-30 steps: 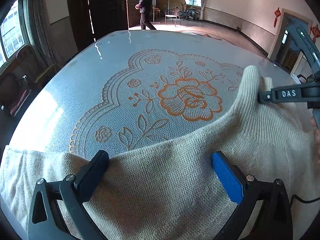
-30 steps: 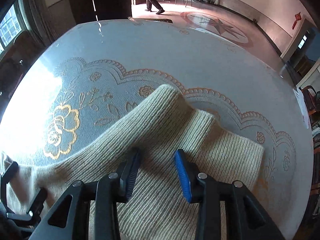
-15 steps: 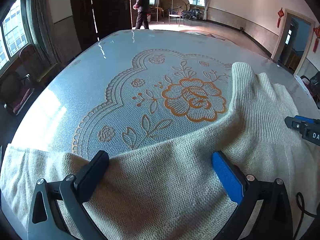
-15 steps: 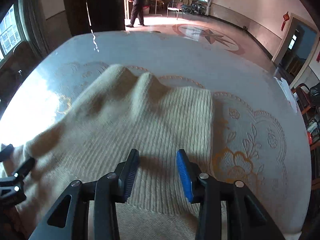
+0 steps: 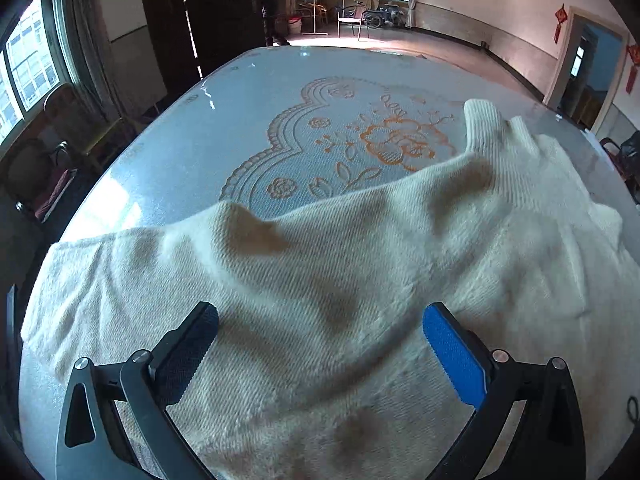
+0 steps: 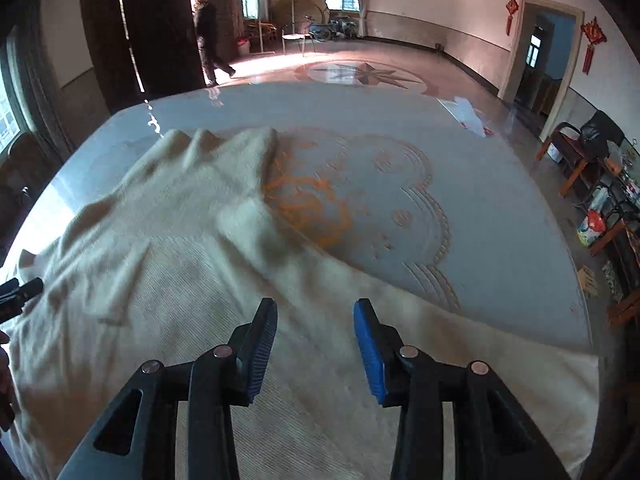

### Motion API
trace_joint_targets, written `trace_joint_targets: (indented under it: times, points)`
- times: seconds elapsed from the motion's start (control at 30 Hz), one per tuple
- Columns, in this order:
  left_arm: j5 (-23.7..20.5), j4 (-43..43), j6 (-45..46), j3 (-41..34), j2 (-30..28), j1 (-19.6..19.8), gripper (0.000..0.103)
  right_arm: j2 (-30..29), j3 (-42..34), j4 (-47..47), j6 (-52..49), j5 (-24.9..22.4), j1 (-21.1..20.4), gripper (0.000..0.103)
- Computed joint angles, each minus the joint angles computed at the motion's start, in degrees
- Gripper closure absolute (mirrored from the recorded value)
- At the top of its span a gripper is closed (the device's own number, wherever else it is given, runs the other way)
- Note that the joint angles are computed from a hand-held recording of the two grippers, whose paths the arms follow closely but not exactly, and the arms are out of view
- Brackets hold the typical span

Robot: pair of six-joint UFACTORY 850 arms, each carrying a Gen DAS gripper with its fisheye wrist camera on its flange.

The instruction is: Fold clothes

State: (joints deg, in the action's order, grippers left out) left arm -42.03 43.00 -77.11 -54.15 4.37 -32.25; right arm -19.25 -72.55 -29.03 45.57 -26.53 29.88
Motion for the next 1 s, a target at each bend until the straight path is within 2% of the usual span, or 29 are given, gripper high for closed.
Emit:
trace_joint_targets:
  times: [0.03,0.07,0.1,0.13,0.2,0.23,0.3,0.37,0.47,0.53,0.63,0.7,0.77,0.83,0.87,0.93,1.0]
  points:
    - [0.9,2.0,-2.3,1.1,0.5,-0.1,0.000,0.5,1.6,0.5,1.2,-0.9,-1.0,0.063]
    - [1.8,1.5,-2.3,1.4,0.6,0.4,0.000,1.7,4.2,1.2,2.1,0.5,-2.6,0.063]
    - [1.6,-0.8,0.2,0.6,0.4,1.0,0.000,3.4,7.0,-0.6,4.8,3.3,-4.3,0.063]
    - [1.1,-1.1,1.2,0.2,0.1,1.0,0.000,4.0,8.5,-4.2,9.5,3.8,-5.5,0.063]
    - [-0.4,-1.0,1.7,-0.1,0.5,0.2,0.000,4.7,9.5,-7.9,16.3,0.7,-7.2,0.063]
    - [-1.6,-0.6,0.9,0.1,1.4,-0.7,0.000,5.2,9.9,-6.6,17.9,-0.1,-8.1,0.063]
    - [-4.1,0.3,-0.4,0.4,3.1,-2.6,0.000,9.5,13.4,-1.4,18.8,2.7,-9.2,0.062]
    - [-6.7,1.0,-1.7,0.5,4.7,-4.6,0.000,14.2,17.3,1.5,18.6,5.8,-8.1,0.062]
    - [-3.4,-1.1,-4.0,3.9,11.2,-8.5,0.000,25.2,25.8,1.5,16.5,7.3,-2.2,0.062]
    - [-1.1,-4.5,-3.6,6.1,15.2,-11.7,0.000,34.2,30.3,5.8,14.0,2.9,5.2,0.062]
    - [-3.3,-5.9,-4.2,8.1,17.5,-18.1,0.000,35.1,31.7,4.8,15.8,-0.4,13.2,0.062]
    - [-6.5,-4.8,-5.2,9.5,18.0,-21.9,0.000,35.4,32.4,2.0,19.8,-4.9,18.9,0.062]
    - [-10.5,-3.8,-5.7,10.7,18.2,-25.6,0.000,35.4,33.8,0.7,20.8,-7.3,22.6,0.062]
    - [-15.0,-4.4,-5.0,12.2,18.4,-28.6,0.000,37.3,35.5,-3.6,25.6,-13.7,28.8,0.061]
    - [-15.1,-3.1,-6.9,14.1,19.7,-29.8,0.000,38.9,36.4,-4.4,26.9,-16.3,31.1,0.061]
    - [-16.3,-1.9,-11.7,17.2,23.5,-32.1,0.000,43.7,38.4,-2.9,28.5,-20.1,33.1,0.061]
    - [-16.1,-4.0,-13.3,18.9,26.5,-31.9,0.000,47.6,41.3,-3.4,30.7,-20.2,31.9,0.061]
